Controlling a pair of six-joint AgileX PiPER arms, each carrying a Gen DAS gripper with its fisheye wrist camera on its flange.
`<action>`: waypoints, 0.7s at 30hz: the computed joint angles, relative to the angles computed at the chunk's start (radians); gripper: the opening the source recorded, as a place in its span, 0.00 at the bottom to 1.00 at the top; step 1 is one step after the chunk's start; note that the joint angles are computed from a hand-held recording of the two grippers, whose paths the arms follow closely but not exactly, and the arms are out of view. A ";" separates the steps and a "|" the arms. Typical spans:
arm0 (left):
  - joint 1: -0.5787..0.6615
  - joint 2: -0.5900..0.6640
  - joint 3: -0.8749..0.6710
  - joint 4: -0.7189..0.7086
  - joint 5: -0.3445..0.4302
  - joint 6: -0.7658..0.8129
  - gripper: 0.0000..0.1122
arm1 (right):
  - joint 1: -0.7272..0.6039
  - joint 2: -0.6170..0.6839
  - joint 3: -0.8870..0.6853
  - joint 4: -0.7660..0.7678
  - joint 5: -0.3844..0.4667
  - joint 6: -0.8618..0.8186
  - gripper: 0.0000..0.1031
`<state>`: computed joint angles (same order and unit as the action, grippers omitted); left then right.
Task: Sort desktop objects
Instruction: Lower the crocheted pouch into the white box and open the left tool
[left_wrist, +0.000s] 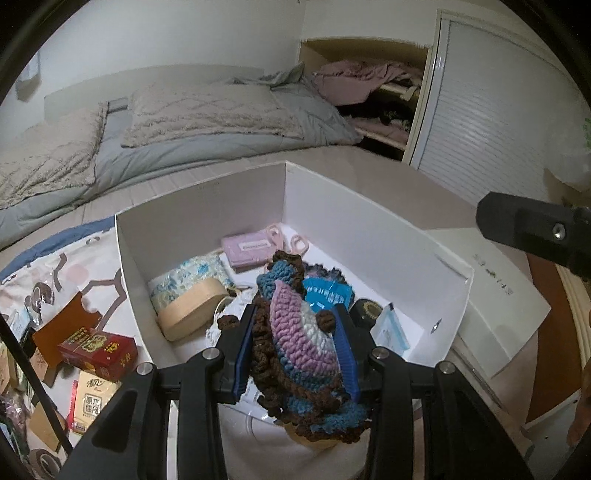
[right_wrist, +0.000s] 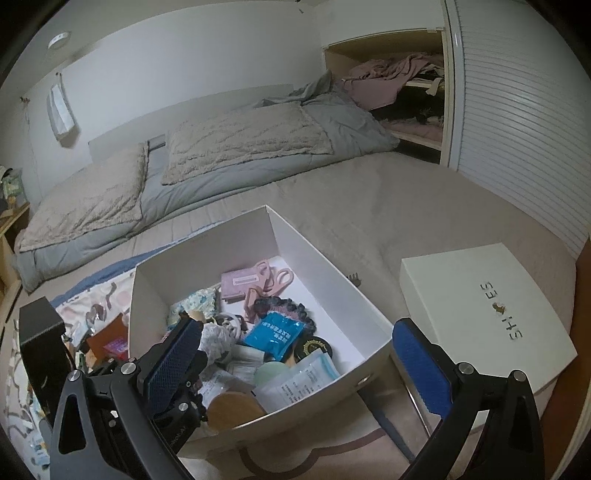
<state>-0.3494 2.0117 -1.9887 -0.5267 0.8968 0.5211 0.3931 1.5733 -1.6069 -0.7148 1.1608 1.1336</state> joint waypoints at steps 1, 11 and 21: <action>-0.001 0.008 -0.015 0.014 0.014 -0.010 0.35 | -0.002 0.002 0.000 0.003 0.000 -0.003 1.00; 0.009 0.062 -0.101 0.049 0.124 -0.075 0.47 | -0.001 0.013 -0.015 0.009 0.010 -0.009 1.00; 0.026 0.043 -0.099 0.027 0.165 -0.049 0.73 | -0.015 0.020 -0.030 0.038 0.016 0.006 1.00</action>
